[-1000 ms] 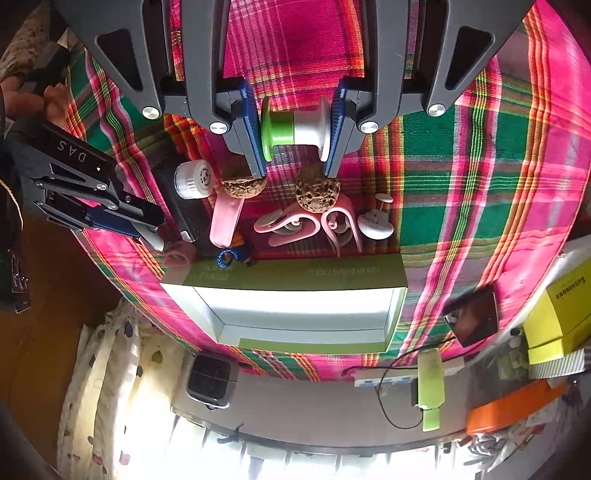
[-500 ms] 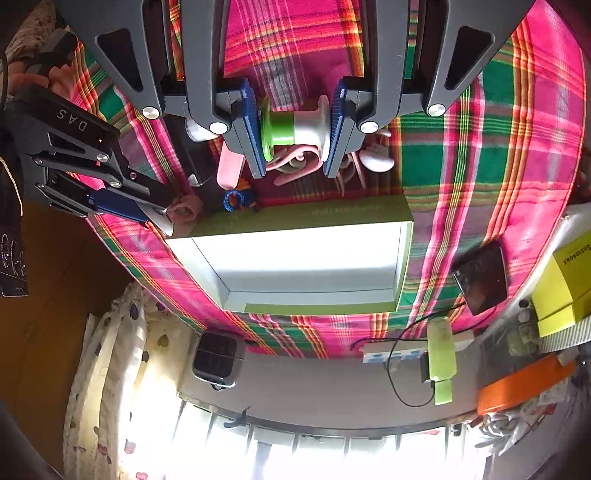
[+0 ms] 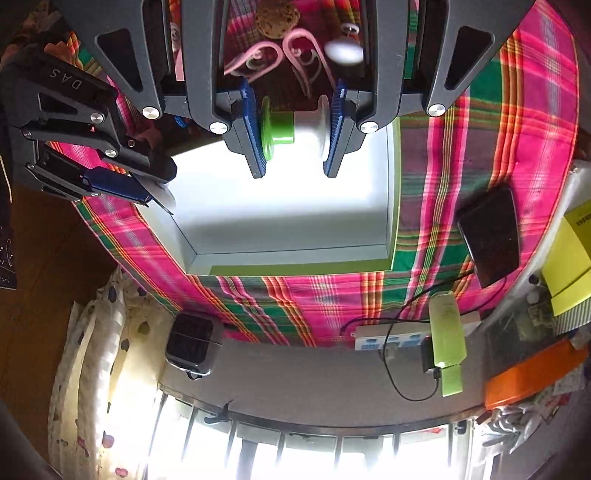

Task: Organize objects
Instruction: 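Carry black disc with right tool while left tool carries spool into box, then open right tool to drop disc in box while left tool releases spool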

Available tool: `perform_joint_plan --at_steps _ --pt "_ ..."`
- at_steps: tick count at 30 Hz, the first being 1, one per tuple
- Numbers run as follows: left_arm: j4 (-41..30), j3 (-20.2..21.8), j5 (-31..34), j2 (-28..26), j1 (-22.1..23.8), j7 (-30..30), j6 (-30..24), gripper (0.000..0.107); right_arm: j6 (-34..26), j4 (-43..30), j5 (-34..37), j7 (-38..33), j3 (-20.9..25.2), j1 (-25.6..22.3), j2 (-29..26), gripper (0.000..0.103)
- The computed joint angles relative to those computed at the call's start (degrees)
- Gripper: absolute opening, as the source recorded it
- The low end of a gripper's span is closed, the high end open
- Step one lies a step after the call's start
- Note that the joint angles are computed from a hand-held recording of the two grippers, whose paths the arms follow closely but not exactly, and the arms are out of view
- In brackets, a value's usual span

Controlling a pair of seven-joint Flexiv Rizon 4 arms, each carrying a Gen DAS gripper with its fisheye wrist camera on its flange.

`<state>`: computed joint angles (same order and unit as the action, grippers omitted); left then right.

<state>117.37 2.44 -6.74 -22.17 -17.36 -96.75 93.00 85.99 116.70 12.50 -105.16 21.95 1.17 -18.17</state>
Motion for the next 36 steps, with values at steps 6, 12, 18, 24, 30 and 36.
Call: perform_joint_plan --at_steps 6,12,18,24,30,36 --pt "-5.3 -0.2 -0.1 -3.5 1.3 1.2 -3.2 0.03 -2.7 -4.0 -5.2 3.7 -4.6 3.7 -3.6 0.036" --pt "-9.9 0.4 0.2 -6.3 1.9 1.8 -6.6 0.03 -5.1 -7.9 -9.2 7.4 -7.3 5.7 -6.6 0.037" --pt "-12.9 -0.3 0.3 -8.3 2.7 2.3 -8.4 0.03 -6.4 -10.0 -12.5 10.3 -8.8 6.6 -8.5 0.036" --pt "-16.0 1.4 1.2 -10.3 1.8 0.9 -10.9 0.03 -7.9 -12.1 -14.8 12.7 -9.8 7.1 -10.3 0.037" --pt "-17.9 1.8 2.1 -11.6 1.8 0.2 -12.1 0.03 -8.6 -13.0 -16.4 13.6 -10.4 7.5 -11.4 0.037" --pt "-19.5 3.0 3.8 -12.1 1.2 -1.1 -13.7 0.03 -9.4 -13.7 -17.1 14.4 -10.5 7.5 -12.1 0.037"
